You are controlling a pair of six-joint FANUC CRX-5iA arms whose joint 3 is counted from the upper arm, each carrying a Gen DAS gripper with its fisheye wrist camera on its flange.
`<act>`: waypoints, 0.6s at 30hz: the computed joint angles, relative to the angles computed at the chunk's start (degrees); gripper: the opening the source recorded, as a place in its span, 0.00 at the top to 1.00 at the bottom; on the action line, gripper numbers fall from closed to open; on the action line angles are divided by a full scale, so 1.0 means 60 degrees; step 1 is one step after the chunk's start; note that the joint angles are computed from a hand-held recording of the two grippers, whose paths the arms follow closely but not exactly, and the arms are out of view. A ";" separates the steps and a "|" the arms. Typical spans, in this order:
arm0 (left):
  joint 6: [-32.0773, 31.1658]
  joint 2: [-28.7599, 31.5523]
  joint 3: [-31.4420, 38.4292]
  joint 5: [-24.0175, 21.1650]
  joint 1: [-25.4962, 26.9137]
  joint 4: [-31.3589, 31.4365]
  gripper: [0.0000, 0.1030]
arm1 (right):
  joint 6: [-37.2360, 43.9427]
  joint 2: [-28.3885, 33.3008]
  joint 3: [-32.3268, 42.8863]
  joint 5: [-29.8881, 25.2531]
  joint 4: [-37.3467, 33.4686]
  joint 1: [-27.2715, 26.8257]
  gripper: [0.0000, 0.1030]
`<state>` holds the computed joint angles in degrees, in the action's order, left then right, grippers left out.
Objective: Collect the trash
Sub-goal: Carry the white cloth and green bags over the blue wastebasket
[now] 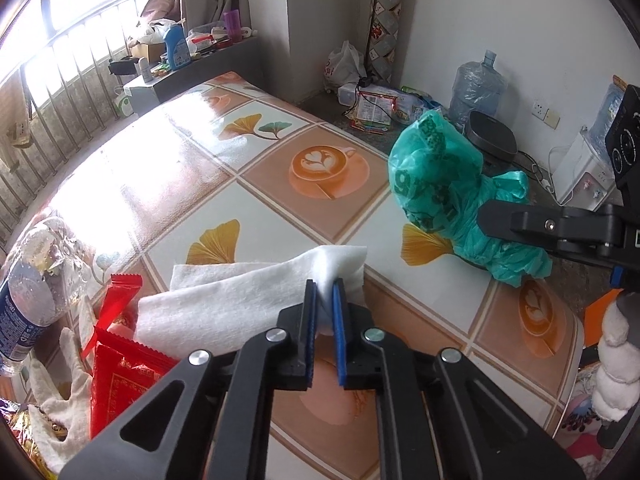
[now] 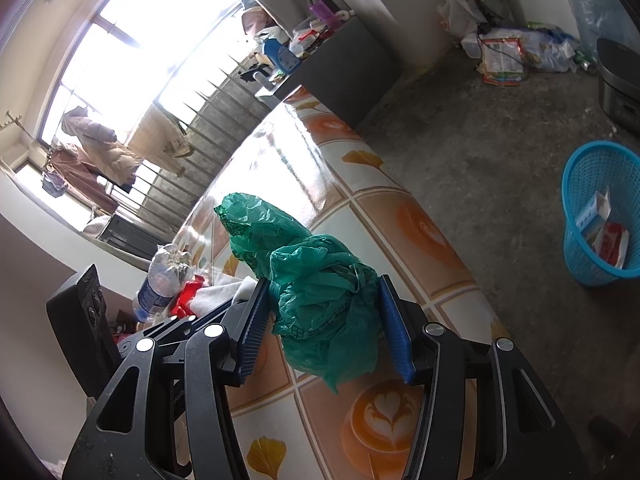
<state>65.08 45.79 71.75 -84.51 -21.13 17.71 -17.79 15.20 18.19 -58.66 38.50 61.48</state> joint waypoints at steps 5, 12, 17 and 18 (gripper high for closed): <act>-0.0074 -0.0477 -0.0620 0.0610 0.0173 0.0564 0.94 | -0.0313 -0.0149 -0.0204 0.0023 0.0221 0.0054 0.52; -0.0457 -0.1123 -0.1276 0.1456 0.0269 0.1354 0.94 | -0.0719 -0.0283 -0.0320 -0.0169 0.0797 0.0178 0.52; -0.0551 -0.1205 -0.1188 0.1609 0.0263 0.1917 0.94 | -0.1219 -0.0465 -0.0530 -0.0450 0.1425 0.0317 0.52; -0.0524 -0.1128 -0.1004 0.1548 0.0236 0.1992 0.94 | -0.1362 -0.0520 -0.0611 -0.0478 0.1556 0.0338 0.52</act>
